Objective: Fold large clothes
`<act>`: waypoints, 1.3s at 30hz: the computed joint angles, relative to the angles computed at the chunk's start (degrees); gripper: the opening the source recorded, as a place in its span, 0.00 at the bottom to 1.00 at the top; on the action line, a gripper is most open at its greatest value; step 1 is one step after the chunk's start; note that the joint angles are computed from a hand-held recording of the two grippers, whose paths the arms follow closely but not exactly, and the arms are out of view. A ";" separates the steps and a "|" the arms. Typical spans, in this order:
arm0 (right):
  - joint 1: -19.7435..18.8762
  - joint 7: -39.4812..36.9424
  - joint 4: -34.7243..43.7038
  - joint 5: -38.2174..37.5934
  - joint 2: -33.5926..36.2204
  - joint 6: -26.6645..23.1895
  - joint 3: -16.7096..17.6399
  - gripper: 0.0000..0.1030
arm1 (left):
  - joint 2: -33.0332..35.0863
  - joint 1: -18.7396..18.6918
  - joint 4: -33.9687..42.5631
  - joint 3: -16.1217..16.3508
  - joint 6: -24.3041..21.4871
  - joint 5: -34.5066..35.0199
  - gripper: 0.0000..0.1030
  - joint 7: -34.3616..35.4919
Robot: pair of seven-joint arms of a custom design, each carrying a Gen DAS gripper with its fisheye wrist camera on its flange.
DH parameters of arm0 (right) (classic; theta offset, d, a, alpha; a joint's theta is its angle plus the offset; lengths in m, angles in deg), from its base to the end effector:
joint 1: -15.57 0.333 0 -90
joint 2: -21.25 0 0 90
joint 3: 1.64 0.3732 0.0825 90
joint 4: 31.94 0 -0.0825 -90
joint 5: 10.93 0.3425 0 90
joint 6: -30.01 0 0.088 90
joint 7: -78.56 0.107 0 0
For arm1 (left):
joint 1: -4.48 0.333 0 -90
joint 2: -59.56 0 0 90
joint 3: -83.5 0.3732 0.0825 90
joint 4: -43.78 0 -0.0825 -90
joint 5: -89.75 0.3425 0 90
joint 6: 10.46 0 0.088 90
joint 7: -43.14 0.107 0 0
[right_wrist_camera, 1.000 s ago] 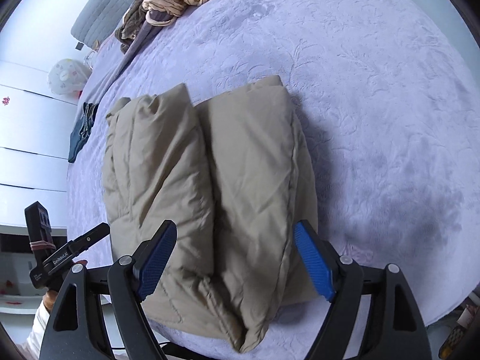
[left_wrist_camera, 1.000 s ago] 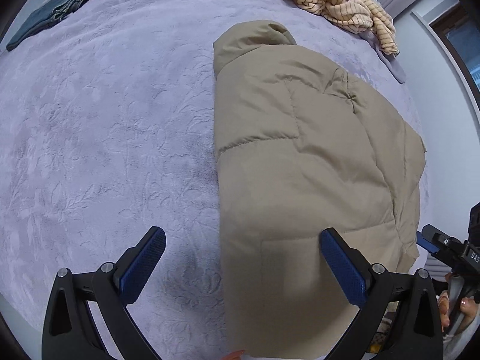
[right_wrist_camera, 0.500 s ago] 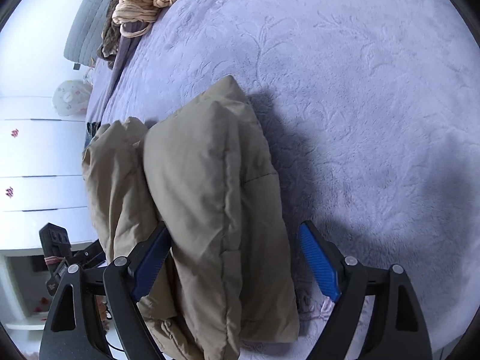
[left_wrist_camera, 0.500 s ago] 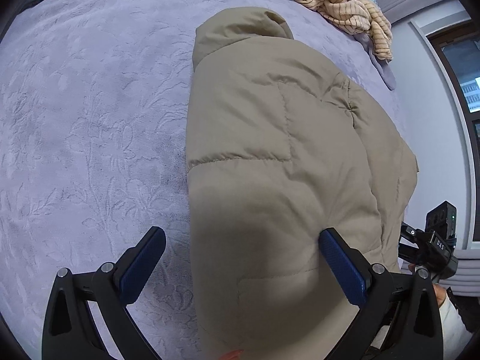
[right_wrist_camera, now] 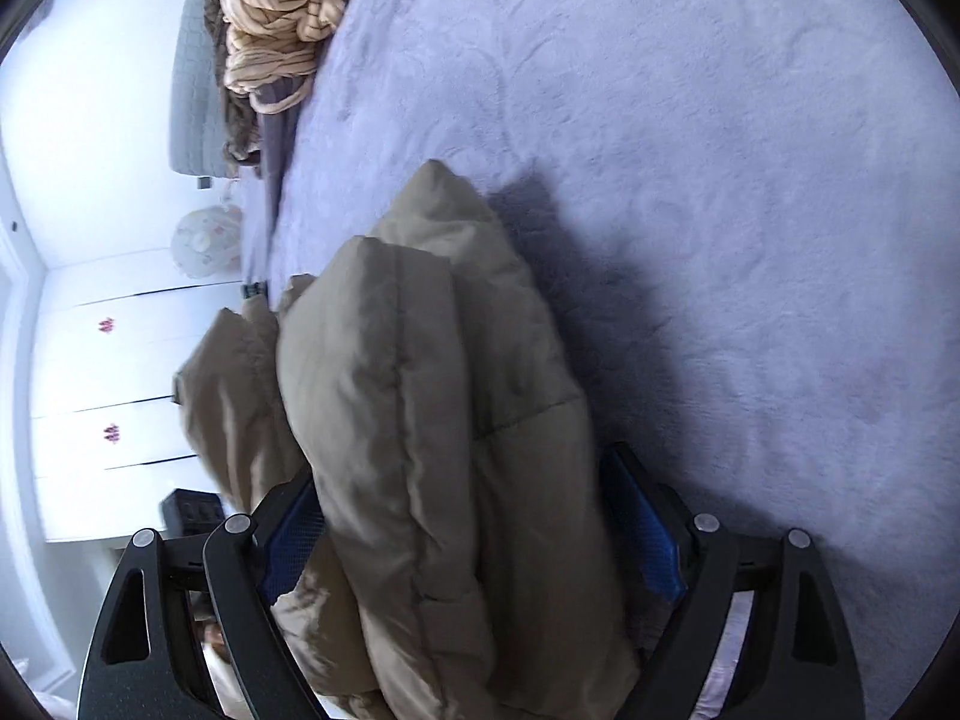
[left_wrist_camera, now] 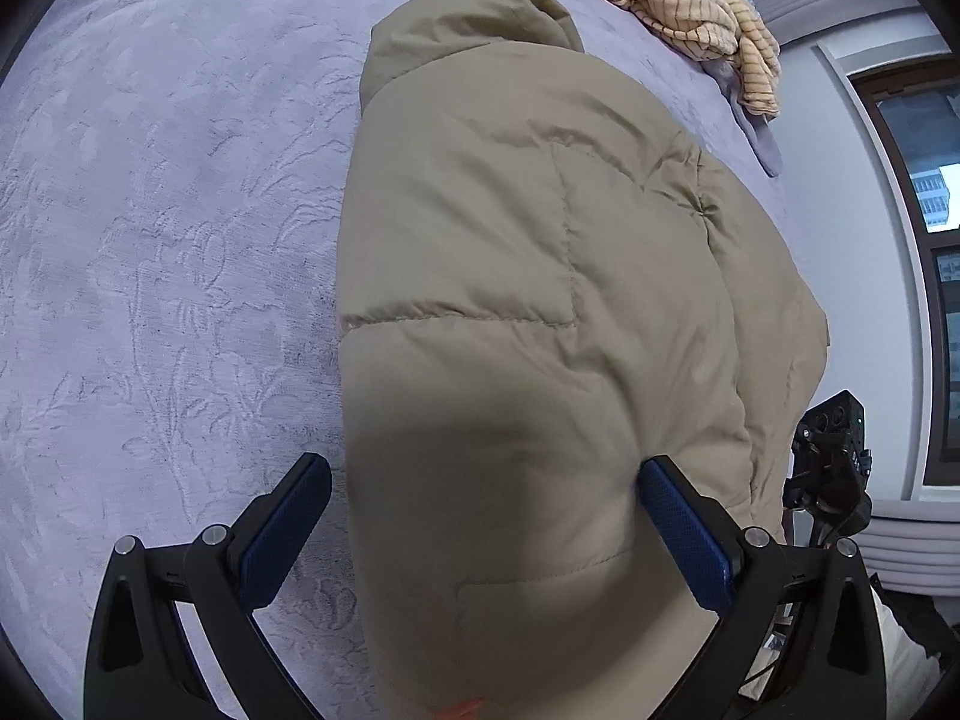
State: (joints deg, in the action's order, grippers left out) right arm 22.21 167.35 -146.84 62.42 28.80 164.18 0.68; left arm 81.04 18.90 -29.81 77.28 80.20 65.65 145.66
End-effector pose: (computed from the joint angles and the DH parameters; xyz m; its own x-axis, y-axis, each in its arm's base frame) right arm 0.5687 0.1035 0.5005 -0.4467 -0.3701 -0.8145 -0.8169 0.5399 0.2027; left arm 0.6393 0.0640 0.6005 -0.0484 -0.8924 0.4487 -0.9988 0.0432 -0.0218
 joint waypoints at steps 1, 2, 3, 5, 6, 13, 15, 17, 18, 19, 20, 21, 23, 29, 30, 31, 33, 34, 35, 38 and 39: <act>-0.33 -2.59 0.40 3.17 0.40 -0.59 0.20 0.87 | 0.18 0.02 0.11 -0.08 -0.15 -0.23 1.00 -0.05; -0.52 -5.06 0.87 5.88 0.67 -1.10 0.39 0.91 | 0.34 0.02 0.21 -0.16 -0.23 -0.41 1.00 -0.09; -0.58 -6.98 1.55 7.55 1.02 -1.63 0.51 1.00 | 0.51 0.05 0.39 -0.22 -0.40 -0.54 1.00 -0.08; -0.54 -10.23 2.74 10.42 1.39 -2.27 0.74 1.00 | 0.98 -0.06 0.89 -0.37 -0.60 -0.68 1.00 -0.28; -0.57 -10.41 3.63 10.13 1.75 -3.19 0.69 1.00 | 1.12 -0.04 1.00 -0.42 -0.69 -0.75 1.00 -0.28; -0.09 -0.41 16.06 -12.41 7.73 -12.06 0.92 1.00 | 3.97 0.55 6.12 -1.00 -0.92 -1.17 1.00 1.68; 0.03 3.63 20.16 -18.59 10.06 -15.01 1.29 1.00 | 6.04 1.17 8.97 -1.19 -1.66 -1.54 1.00 1.09; -0.56 3.93 22.11 -19.19 11.52 -16.17 2.45 1.00 | 8.93 2.51 11.88 -2.27 -4.22 -3.45 1.00 1.33; -0.82 3.94 23.03 -19.03 12.21 -16.60 2.97 1.00 | 10.36 3.16 13.00 -2.85 -5.61 -4.63 1.00 0.99; -0.91 4.02 24.32 -19.35 13.12 -17.09 3.39 1.00 | 12.10 3.95 14.20 -3.56 -7.20 -6.58 1.00 -0.18; -0.96 4.06 25.17 -19.79 13.76 -17.44 3.72 1.00 | 13.36 4.81 14.62 -4.41 -8.43 -8.86 1.00 -1.28; -0.92 4.52 26.61 -20.59 14.79 -18.11 3.99 1.00 | 15.10 5.60 15.49 -5.39 -9.94 -11.34 1.00 -2.61; -0.85 5.57 29.16 -22.24 17.02 -19.40 4.46 1.00 | 16.15 5.88 14.48 -6.33 -9.86 -13.42 1.00 -3.08; -2.39 7.18 28.93 -18.07 19.95 -17.19 6.20 1.00 | 15.01 3.70 10.77 -6.24 -5.66 -13.36 1.00 -3.03; -2.34 7.63 29.17 -17.85 20.32 -16.84 6.35 1.00 | 14.09 3.11 10.14 -5.90 -5.08 -11.99 1.00 -2.39; -2.10 8.33 29.74 -18.16 20.75 -16.60 6.41 1.00 | 13.38 1.91 10.15 -5.52 -4.35 -10.00 1.00 -1.97; -1.82 9.41 30.07 -18.70 21.02 -16.17 6.60 1.00 | 11.93 0.15 10.09 -4.79 -2.98 -6.43 1.00 -0.82; -1.63 10.20 30.65 -18.87 21.34 -16.03 6.72 1.00 | 11.06 -0.80 9.80 -4.49 -1.86 -4.70 1.00 -0.14; -1.59 10.79 31.06 -18.80 21.61 -15.76 6.86 0.99 | 10.19 -1.54 9.36 -4.29 -0.88 -3.32 0.96 0.55; -2.06 10.95 30.55 -17.62 21.35 -14.74 7.44 0.76 | 8.17 -3.27 8.49 -3.81 1.29 -0.32 0.88 1.65; -2.45 10.33 29.91 -15.91 21.04 -13.96 7.89 0.62 | 7.57 -3.75 8.18 -3.71 1.90 0.45 0.85 1.94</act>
State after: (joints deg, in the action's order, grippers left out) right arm 19.76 177.68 -116.93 46.52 49.84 150.23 8.58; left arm 88.61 15.15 -21.63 73.57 82.10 66.10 147.61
